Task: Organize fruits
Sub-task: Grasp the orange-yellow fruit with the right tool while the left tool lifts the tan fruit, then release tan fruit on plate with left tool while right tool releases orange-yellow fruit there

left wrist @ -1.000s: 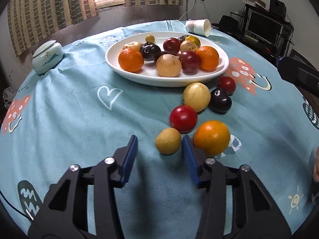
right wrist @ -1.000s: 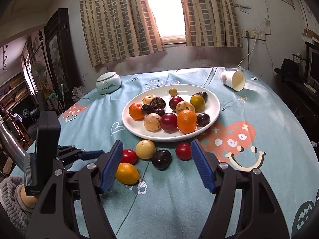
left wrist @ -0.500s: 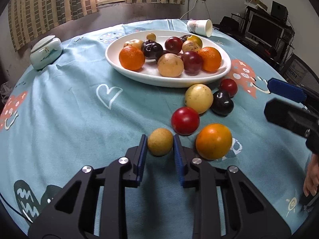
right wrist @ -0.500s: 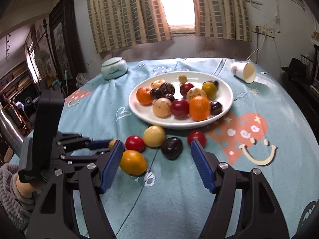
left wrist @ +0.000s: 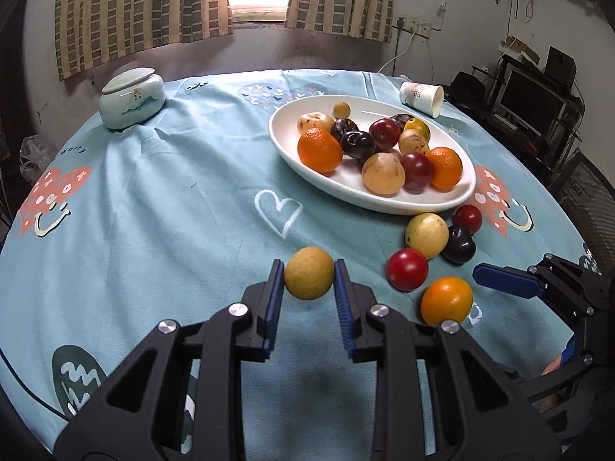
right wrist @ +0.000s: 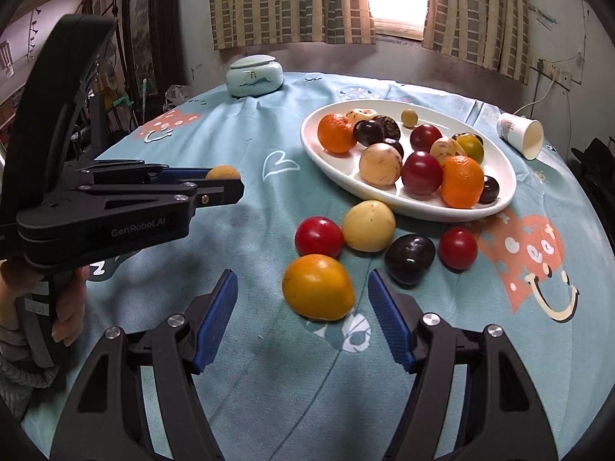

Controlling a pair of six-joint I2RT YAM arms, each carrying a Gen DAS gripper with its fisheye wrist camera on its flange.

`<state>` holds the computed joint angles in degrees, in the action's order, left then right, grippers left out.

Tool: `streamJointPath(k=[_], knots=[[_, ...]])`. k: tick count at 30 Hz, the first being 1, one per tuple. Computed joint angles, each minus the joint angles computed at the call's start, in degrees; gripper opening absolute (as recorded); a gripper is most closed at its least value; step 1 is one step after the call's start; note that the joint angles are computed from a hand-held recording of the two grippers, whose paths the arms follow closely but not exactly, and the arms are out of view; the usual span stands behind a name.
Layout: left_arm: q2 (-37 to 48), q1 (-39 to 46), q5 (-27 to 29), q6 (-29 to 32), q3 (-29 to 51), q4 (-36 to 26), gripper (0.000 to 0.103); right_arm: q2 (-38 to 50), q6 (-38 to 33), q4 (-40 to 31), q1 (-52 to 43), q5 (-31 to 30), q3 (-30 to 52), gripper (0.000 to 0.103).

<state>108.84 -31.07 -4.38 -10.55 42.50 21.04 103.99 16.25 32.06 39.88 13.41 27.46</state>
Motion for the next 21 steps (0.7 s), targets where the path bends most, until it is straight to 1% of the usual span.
streamJointPath(k=[2,4,6,7,9,12,18,21], knots=[[0.0,-0.1,0.0,0.0,0.0,-0.1,0.027,0.5,0.4,-0.9,-0.1,0.0,0.8,0.066],[0.1,-0.2,-0.1,0.0,0.1,-0.2,0.027,1.0,1.0,-1.8,-0.3,-0.2,1.6,0.065],[0.2,-0.3,0.0,0.0,0.1,-0.1,0.027,1.4,1.5,-2.2,-0.8,-0.7,2.1,0.061],[0.3,-0.3,-0.1,0.0,0.1,-0.1,0.027,1.5,1.7,-2.4,-1.0,-1.0,2.2,0.055],[0.5,-0.4,-0.2,0.1,0.2,-0.1,0.027,1.9,2.0,-3.1,-1.4,-1.5,2.7,0.054],[0.9,-0.5,-0.4,0.3,0.4,-0.3,0.027,2.0,2.7,-3.1,-2.3,-2.3,2.6,0.043],[2.1,-0.8,-1.7,0.6,1.0,-0.6,0.027,1.3,2.5,-1.7,-3.0,-3.9,1.4,0.042],[0.6,-1.5,-3.9,0.2,-0.5,0.1,0.026,-3.3,2.5,0.7,-3.3,-2.5,-2.3,0.042]])
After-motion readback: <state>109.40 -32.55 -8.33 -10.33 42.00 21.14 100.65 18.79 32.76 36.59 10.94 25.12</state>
